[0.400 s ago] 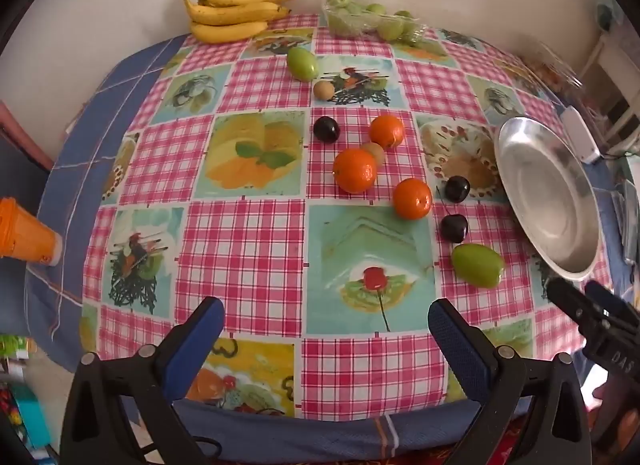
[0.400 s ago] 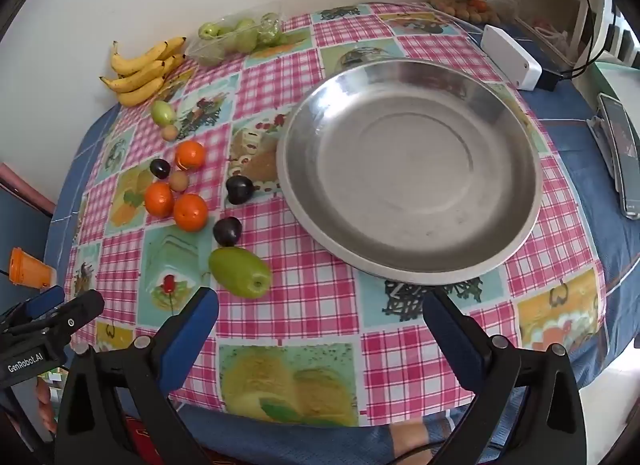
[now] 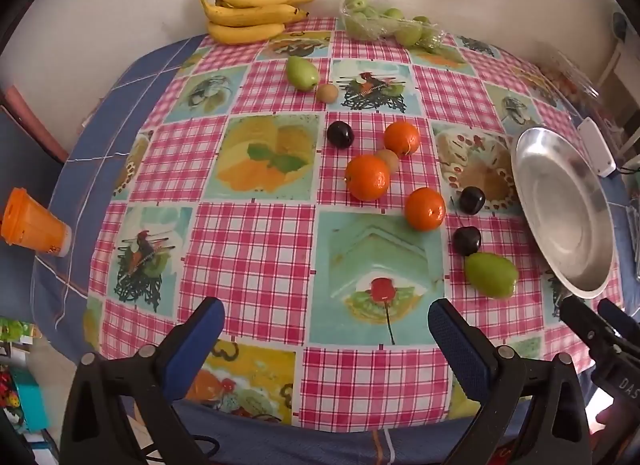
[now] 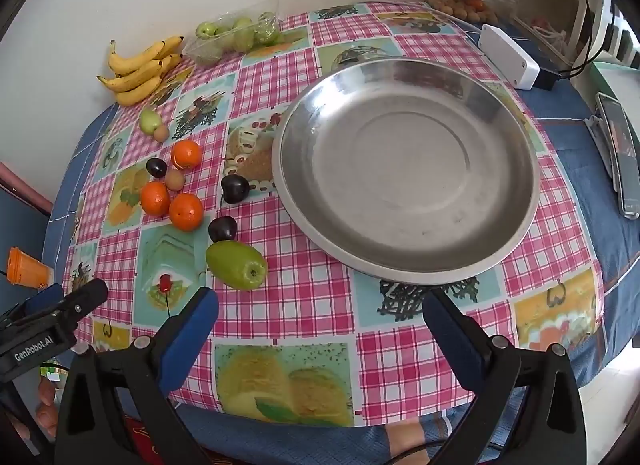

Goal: Organize fruits

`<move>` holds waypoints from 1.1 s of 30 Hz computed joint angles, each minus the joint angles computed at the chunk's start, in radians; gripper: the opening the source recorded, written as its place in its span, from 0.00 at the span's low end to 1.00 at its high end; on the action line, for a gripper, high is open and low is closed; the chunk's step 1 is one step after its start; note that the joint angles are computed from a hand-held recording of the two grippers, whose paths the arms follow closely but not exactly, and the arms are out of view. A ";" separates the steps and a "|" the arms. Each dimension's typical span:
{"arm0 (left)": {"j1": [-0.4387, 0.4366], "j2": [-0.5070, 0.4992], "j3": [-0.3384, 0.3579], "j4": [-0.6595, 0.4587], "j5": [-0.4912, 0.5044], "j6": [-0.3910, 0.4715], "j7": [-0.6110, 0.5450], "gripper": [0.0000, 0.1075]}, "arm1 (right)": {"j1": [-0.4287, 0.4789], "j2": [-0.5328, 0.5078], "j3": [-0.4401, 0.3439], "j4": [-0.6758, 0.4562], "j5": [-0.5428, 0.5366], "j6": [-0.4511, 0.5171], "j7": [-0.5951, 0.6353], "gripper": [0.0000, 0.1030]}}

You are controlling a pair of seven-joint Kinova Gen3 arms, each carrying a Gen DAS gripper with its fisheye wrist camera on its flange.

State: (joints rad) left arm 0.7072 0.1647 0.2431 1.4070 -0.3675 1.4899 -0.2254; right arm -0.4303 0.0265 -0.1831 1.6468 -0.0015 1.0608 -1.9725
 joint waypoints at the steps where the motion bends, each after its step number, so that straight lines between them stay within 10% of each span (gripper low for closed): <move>1: -0.006 -0.001 0.002 -0.001 0.001 0.007 -0.001 0.96 | -0.001 -0.004 -0.001 -0.001 0.006 0.003 -0.001 0.99; 33: 0.045 0.054 -0.023 -0.042 0.000 -0.011 0.073 0.96 | 0.001 -0.020 -0.005 -0.012 0.023 0.023 -0.002 0.99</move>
State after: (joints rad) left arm 0.7518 0.2184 0.2198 1.3648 -0.3674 1.4784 -0.1525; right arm -0.4294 0.0064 -0.1879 1.6351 0.0216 1.0836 -1.9747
